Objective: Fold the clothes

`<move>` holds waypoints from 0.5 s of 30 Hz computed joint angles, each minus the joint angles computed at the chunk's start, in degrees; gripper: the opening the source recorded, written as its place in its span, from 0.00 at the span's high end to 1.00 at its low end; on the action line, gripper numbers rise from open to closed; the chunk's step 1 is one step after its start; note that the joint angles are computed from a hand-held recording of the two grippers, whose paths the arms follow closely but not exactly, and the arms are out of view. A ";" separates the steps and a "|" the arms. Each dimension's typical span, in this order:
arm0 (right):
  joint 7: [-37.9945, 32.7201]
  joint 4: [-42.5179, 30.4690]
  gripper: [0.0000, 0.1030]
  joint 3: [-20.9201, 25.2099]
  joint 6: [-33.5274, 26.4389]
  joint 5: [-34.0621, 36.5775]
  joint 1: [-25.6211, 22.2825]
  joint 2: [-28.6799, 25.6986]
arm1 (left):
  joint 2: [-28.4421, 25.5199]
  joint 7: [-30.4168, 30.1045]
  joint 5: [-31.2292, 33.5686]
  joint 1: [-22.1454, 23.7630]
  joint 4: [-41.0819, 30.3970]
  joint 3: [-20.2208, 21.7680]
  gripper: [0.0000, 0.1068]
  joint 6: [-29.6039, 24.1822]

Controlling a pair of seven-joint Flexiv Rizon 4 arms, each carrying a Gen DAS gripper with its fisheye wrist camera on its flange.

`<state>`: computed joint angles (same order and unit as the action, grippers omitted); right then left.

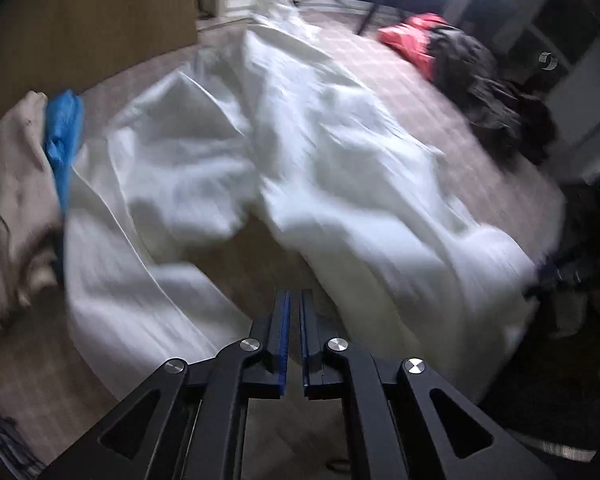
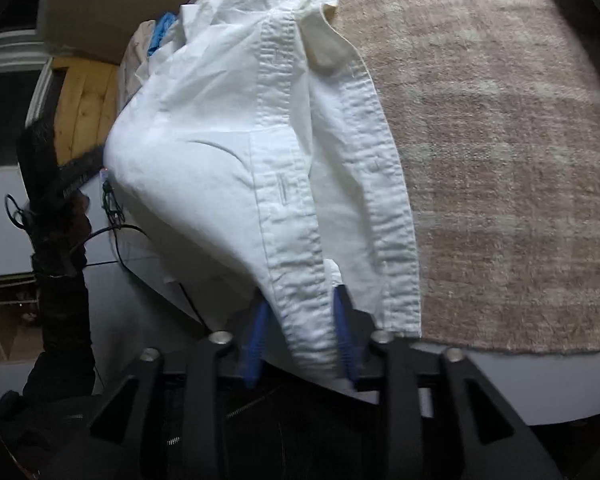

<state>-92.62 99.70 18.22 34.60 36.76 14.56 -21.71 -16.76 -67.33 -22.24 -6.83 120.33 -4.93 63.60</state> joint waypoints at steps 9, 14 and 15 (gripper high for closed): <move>-0.47 3.16 0.54 0.55 2.27 -4.49 3.69 1.04 | 5.64 14.46 -16.88 -4.93 9.22 -5.68 0.71 -0.20; -0.83 5.69 0.58 1.25 5.72 -5.27 4.60 2.22 | 0.32 8.30 -11.31 -7.64 5.06 -4.02 1.00 0.44; -1.13 6.30 0.63 1.47 6.60 -5.06 4.64 2.86 | -0.05 6.96 -10.54 -7.51 4.52 -3.84 1.00 0.12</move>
